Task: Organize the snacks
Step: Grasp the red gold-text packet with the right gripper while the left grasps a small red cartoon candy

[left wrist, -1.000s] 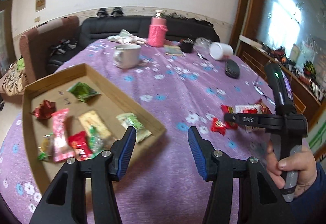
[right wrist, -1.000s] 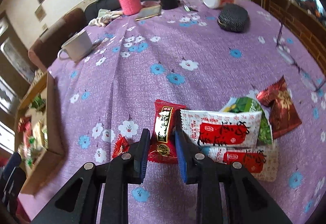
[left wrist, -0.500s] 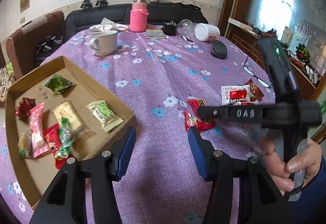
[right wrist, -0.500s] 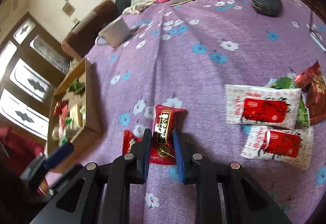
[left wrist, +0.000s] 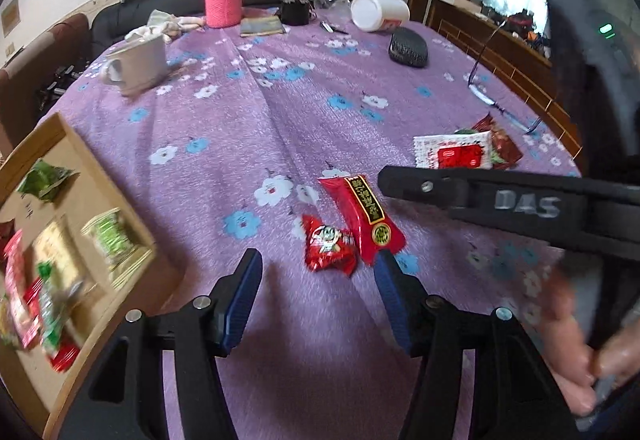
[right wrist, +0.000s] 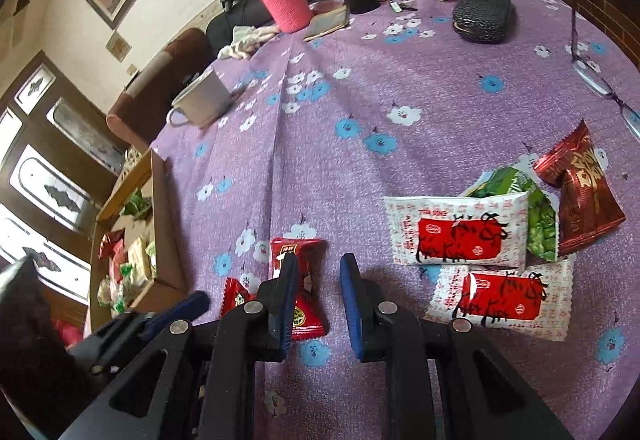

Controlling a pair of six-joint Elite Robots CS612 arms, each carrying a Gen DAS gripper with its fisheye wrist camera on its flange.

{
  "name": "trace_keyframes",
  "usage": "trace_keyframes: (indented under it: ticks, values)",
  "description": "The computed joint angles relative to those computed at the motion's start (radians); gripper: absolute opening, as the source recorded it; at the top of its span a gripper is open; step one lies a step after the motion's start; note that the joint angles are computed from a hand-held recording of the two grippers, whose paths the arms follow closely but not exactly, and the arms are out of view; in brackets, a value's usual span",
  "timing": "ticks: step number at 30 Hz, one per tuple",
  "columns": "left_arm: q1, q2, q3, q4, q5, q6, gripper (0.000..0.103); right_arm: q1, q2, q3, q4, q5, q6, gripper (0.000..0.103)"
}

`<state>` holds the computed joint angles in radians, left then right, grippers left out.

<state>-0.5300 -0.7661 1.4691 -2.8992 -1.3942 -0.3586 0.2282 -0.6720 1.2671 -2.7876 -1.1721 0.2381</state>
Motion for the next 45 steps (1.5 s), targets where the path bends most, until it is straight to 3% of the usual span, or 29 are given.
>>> trace_keyframes:
  ticks: [3,4,7,13,18,22,25,28,39,45]
  values:
    - [-0.004,0.013,-0.019,0.027,0.042,0.000,0.035,-0.002,0.000,0.000,-0.003,0.005,0.010,0.023]
    - [-0.006,0.014,-0.017,0.018,0.058,0.008,0.022,-0.002,0.000,0.000,-0.002,0.007,0.008,0.023]
    - [0.002,0.013,-0.010,-0.003,0.039,-0.008,0.019,0.002,0.000,-0.002,0.003,0.010,-0.009,0.023]
    - [0.013,0.009,0.008,-0.049,0.022,-0.046,0.018,0.018,0.004,-0.011,0.016,-0.027,-0.046,0.023]
    - [0.006,0.005,0.017,-0.069,0.057,-0.048,0.018,0.028,0.021,-0.043,0.056,-0.046,-0.054,0.034]
    - [0.001,0.001,0.026,-0.082,0.086,-0.045,0.018,0.048,0.022,-0.045,0.044,-0.126,-0.114,0.034]
    - [0.002,-0.001,0.028,-0.077,0.086,-0.048,0.018,0.060,0.018,-0.040,0.041,-0.187,-0.148,0.024]
    - [0.002,0.000,0.027,-0.074,0.082,-0.043,0.018,0.061,0.013,-0.030,0.035,-0.216,-0.152,0.020]
    - [0.003,-0.004,0.043,-0.136,0.097,-0.053,0.019,0.041,-0.008,0.019,-0.099,-0.162,-0.066,0.020]
    - [0.005,-0.006,0.046,-0.151,0.101,-0.067,0.019,0.041,-0.010,0.025,-0.120,-0.142,-0.062,0.020]
